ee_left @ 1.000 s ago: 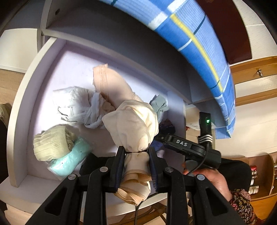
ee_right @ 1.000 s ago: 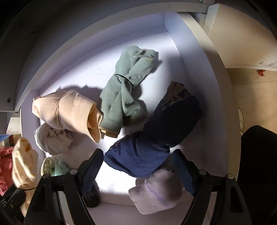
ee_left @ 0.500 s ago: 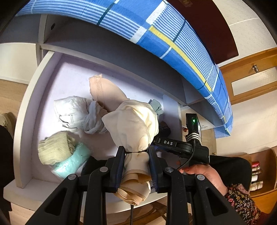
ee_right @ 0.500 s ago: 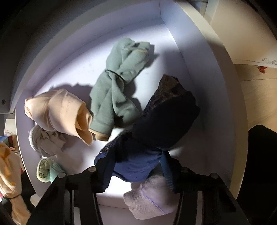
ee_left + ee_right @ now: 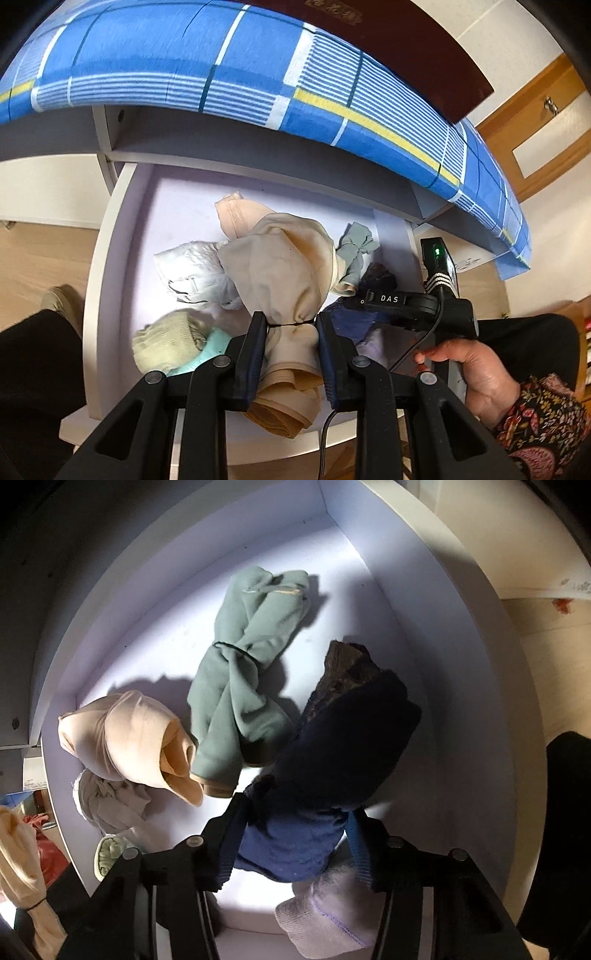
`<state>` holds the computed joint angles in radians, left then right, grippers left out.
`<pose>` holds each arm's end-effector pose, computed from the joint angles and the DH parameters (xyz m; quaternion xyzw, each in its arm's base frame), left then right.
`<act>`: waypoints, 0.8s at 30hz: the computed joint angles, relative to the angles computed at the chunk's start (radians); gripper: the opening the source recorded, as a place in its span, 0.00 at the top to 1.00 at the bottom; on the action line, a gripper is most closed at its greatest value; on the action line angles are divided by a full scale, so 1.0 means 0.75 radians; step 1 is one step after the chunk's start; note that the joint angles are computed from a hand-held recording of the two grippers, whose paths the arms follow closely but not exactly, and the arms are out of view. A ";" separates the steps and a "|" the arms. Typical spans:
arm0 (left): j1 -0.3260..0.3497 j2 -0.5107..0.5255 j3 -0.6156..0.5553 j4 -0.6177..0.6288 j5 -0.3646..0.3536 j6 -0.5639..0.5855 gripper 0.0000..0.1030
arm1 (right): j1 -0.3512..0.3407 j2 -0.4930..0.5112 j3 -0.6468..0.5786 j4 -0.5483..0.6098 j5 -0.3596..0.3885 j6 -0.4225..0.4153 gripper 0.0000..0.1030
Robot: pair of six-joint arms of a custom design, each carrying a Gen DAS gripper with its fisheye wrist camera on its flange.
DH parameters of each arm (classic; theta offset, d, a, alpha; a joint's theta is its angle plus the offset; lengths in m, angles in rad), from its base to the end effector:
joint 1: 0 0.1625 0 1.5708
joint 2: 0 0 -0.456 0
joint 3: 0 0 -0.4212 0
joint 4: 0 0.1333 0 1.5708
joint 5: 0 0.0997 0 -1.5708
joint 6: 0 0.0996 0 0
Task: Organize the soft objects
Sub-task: 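Grasp the navy blue sock bundle with the right gripper, then drop the beige stockings into the red box with the left gripper while the right holds the navy sock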
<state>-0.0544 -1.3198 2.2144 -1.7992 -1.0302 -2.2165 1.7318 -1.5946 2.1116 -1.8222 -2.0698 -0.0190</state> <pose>-0.4119 -0.1624 0.1469 -0.1818 0.8966 -0.3451 0.2095 0.1532 -0.4093 0.2996 0.1189 -0.9537 -0.1106 0.2532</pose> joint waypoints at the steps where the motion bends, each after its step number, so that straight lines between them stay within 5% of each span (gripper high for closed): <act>1: 0.001 0.002 -0.005 0.010 -0.001 0.005 0.74 | 0.008 0.009 0.000 0.003 -0.013 -0.017 0.52; 5: 0.005 0.017 -0.032 0.049 -0.004 0.030 0.74 | 0.062 0.023 0.015 0.018 -0.085 -0.099 0.60; 15: -0.003 0.028 -0.069 0.080 0.015 0.052 0.74 | 0.157 0.028 0.055 0.051 -0.227 -0.262 0.61; 24: -0.035 0.032 -0.178 0.224 0.060 0.065 0.74 | 0.190 0.021 0.114 0.044 -0.241 -0.242 0.61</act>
